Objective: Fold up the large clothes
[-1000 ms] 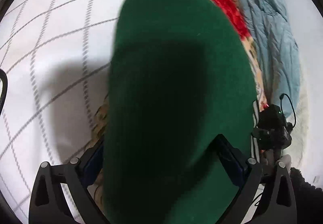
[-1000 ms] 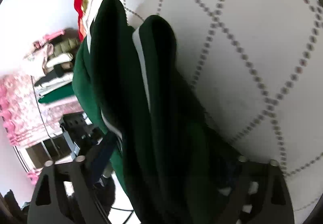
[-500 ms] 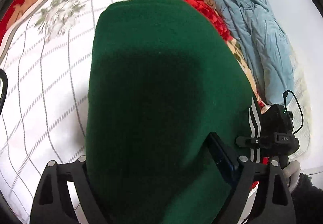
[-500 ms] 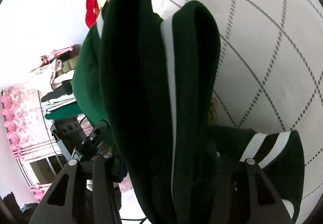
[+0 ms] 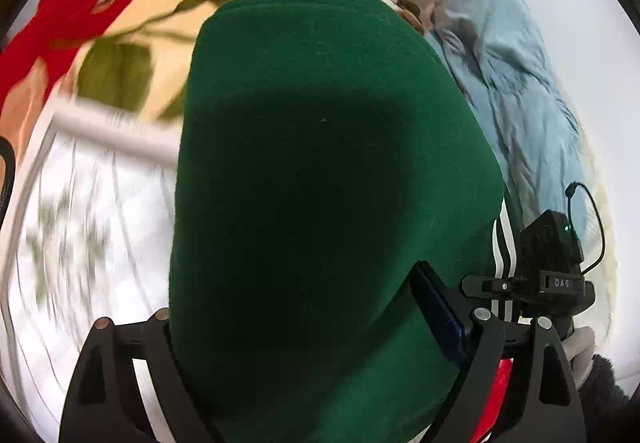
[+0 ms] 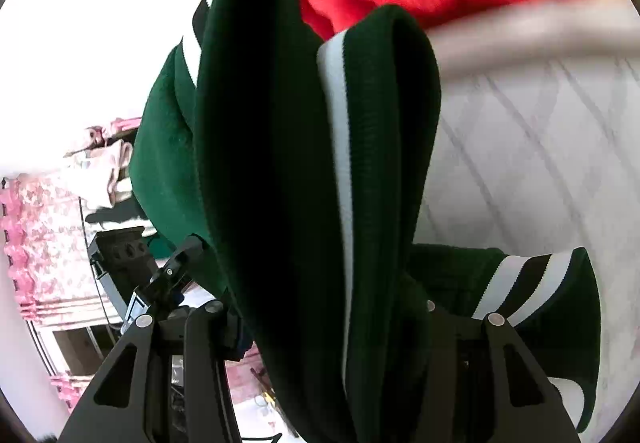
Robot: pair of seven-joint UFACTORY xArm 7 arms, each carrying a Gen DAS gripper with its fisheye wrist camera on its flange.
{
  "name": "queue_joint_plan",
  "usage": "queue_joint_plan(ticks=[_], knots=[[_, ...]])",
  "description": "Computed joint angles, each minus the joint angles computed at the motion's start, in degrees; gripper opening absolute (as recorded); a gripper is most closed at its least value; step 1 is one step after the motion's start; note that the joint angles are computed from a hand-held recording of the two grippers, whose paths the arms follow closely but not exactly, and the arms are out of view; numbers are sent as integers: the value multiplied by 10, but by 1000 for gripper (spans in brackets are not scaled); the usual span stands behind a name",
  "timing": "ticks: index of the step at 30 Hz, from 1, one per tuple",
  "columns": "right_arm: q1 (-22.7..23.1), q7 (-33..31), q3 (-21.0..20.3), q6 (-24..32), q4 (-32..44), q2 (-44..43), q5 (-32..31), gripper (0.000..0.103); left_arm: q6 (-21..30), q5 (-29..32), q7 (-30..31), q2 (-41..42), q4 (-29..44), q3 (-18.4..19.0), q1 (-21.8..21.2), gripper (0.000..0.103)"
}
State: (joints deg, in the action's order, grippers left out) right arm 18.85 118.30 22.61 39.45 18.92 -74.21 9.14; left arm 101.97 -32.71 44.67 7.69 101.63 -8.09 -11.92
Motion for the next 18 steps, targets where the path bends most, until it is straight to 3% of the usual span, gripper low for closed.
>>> queue_joint_plan(ticks=[4,6,10,14,16,18], knots=[[-29,-153,-163,-23,-56,-11,-29,53,-66,39,-61,96,80,-34,-61,88],[-59,-236,-246,-24,-74,-8,-38,53,-69,61,-85,150,128,-41,-82,88],[-93,-350,-347,-18,-67,59,-35,52,-71,126,-111,232,196,-44,-124,88],[-107,-414,-378,21,-40,112,-22,62,-79,149,-103,242,185,-46,-130,91],[-125,-404,-341,72,-30,116,-12,66,-85,149,-98,225,166,-46,-124,91],[-124,-413,-312,120,21,158,-23,79,-110,153,-106,209,153,-43,-126,91]])
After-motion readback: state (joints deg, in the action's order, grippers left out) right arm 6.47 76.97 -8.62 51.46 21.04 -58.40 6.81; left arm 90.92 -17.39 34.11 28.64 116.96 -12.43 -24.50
